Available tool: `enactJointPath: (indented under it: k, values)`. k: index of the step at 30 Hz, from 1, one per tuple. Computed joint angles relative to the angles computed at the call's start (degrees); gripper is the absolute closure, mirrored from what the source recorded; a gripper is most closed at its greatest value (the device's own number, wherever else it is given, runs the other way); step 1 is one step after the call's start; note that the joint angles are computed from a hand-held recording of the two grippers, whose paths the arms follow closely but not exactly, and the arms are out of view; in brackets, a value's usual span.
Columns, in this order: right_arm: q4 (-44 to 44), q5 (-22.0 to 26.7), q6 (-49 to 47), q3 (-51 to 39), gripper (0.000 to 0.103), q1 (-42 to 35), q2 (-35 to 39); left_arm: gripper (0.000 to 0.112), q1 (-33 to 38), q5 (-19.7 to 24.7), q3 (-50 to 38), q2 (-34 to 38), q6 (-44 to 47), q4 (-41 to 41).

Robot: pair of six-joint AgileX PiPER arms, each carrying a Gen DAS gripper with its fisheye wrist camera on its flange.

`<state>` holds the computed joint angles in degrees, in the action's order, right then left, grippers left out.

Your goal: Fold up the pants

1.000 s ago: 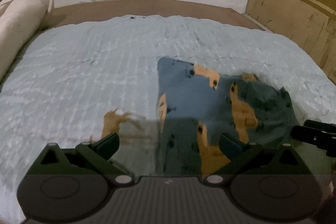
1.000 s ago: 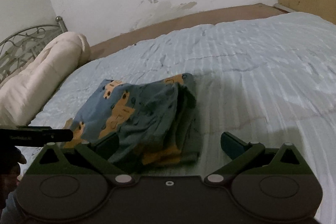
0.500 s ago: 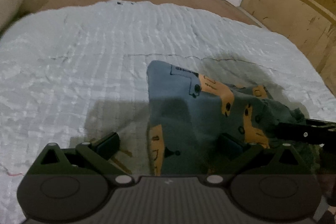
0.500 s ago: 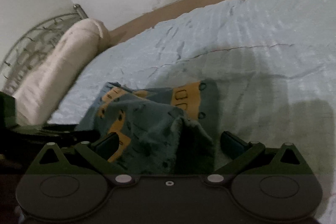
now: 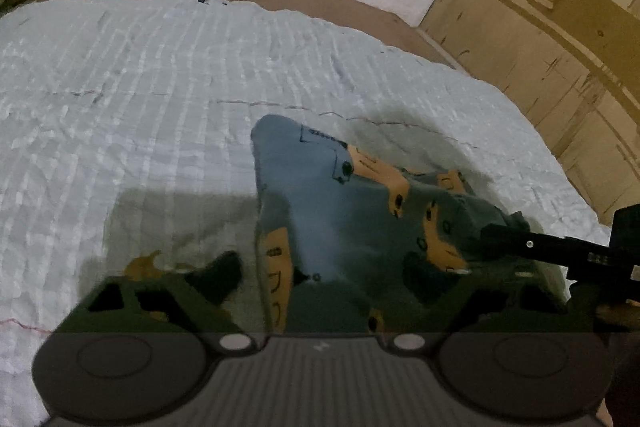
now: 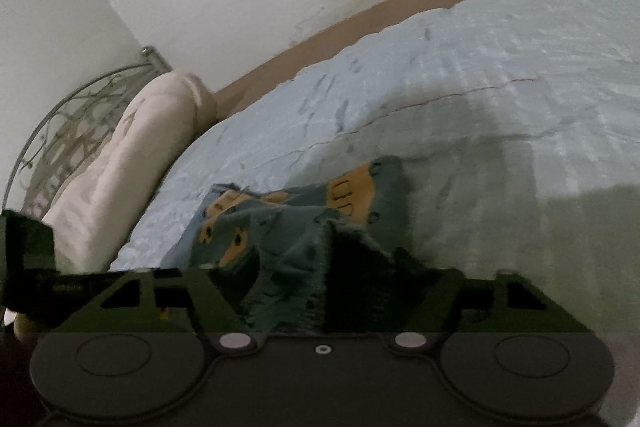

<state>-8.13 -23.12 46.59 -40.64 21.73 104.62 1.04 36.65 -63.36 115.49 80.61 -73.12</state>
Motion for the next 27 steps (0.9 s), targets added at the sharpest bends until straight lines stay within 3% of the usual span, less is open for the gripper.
enactJointPath:
  k: [5,7,11,16,27]
  values:
    - [8.27,2.04,-6.99,0.60,0.041,2.00,-1.06,0.043,-0.83,-1.58,-0.80,-0.55,-6.47,4.74]
    - [13.42,3.02,-11.63,0.34,0.045,3.27,-1.43,0.053,-1.22,-1.71,-0.42,-1.16,-6.87,4.76]
    - [28.55,4.30,-26.34,-0.62,0.061,6.15,-2.09,0.062,-2.83,-3.71,0.18,-2.56,-9.49,6.63]
    - [39.81,2.98,-35.96,-0.50,0.072,8.72,-3.30,0.083,-3.84,-4.87,1.43,-4.61,-9.94,6.57]
    - [50.64,3.28,-48.66,-1.27,0.079,11.52,-7.87,0.093,-2.67,-3.41,3.17,-8.32,-7.69,3.87]
